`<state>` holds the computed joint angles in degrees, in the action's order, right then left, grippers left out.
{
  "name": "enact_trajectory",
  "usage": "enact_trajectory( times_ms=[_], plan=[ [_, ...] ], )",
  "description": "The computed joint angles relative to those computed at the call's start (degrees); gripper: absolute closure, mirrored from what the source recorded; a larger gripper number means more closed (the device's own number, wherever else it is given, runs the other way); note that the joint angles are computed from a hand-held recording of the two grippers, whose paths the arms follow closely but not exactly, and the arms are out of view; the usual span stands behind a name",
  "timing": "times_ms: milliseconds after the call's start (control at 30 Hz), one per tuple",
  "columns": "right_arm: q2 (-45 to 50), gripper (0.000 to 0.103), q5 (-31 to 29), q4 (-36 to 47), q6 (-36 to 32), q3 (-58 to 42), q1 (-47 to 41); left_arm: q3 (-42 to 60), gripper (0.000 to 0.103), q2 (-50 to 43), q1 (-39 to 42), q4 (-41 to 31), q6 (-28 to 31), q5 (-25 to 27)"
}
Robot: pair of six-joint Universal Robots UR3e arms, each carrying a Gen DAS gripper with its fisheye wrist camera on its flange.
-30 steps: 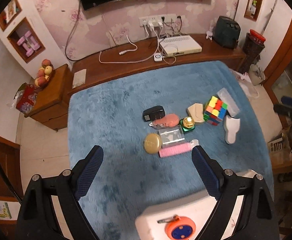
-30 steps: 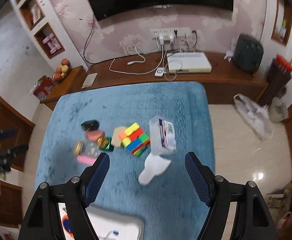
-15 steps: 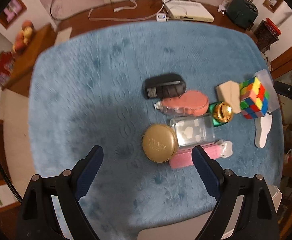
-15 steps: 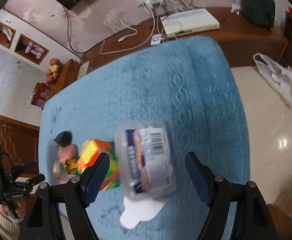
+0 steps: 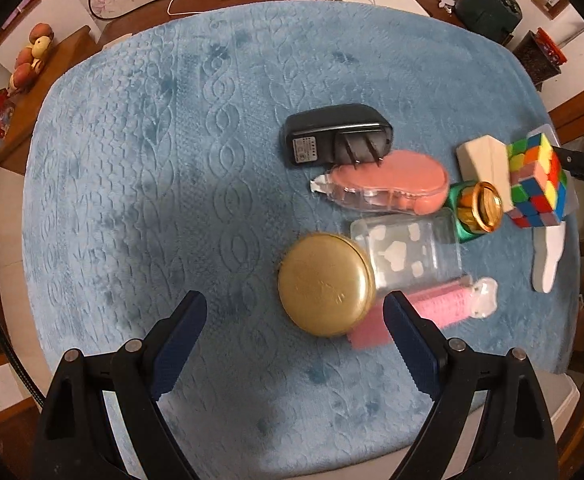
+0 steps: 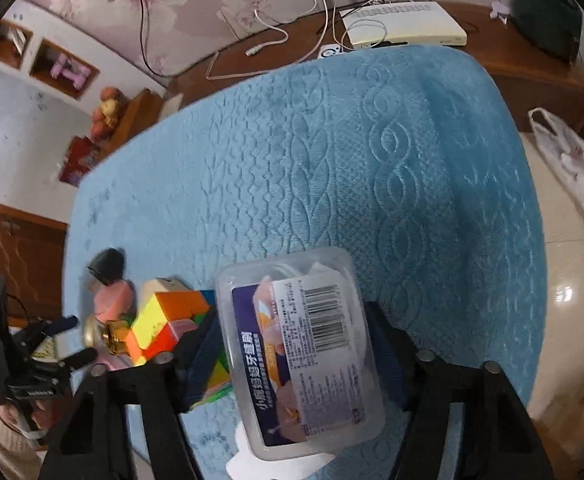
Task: Organize rigid objects
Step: 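Grasp the gold round tin with the left tool while the right tool grasps the clear toothbrush box, then carry the tin and toothbrush box into the tray and release both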
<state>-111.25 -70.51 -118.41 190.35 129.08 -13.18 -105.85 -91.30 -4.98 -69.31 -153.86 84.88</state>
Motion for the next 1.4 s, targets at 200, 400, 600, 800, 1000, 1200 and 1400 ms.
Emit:
enact_trajectory(
  times_ms=[200, 400, 600, 800, 1000, 1200, 1400],
  plan=[
    [1.46, 0.038, -7.36, 1.34, 4.6, -3.4, 5.33, 3.63, 0.011, -3.65, 0.25, -0.25, -0.85, -1.33],
    [-3.21, 0.038, -6.97, 5.03, 3.07, -1.81, 3.06, 4.4, 0.01, -5.94, 1.93, -0.5, 0.49, -5.77],
    [-5.21, 0.038, -7.02, 6.04, 3.23, -1.56, 3.77, 3.6, 0.01, -6.24, 5.69, 1.28, 1.72, -4.83],
    [-3.78, 0.038, -8.16, 5.29, 5.19, -3.0, 6.66, 1.23, 0.012, -8.18, 2.98, 5.7, 0.06, 2.0],
    [-1.79, 0.038, -9.56, 4.9, 6.66, -4.15, 9.04, -2.28, 0.012, -7.03, 1.62, 9.93, -0.8, 3.43],
    [0.37, 0.039, -13.29, 3.9, 11.16, -6.18, 13.6, -5.73, 0.026, -3.84, 1.07, 11.41, -1.3, 2.85],
    [-0.18, 0.04, -17.42, 7.1, 15.75, -11.0, 18.39, -8.01, 0.044, 0.81, -4.5, 12.03, -3.21, 7.71]
  ],
)
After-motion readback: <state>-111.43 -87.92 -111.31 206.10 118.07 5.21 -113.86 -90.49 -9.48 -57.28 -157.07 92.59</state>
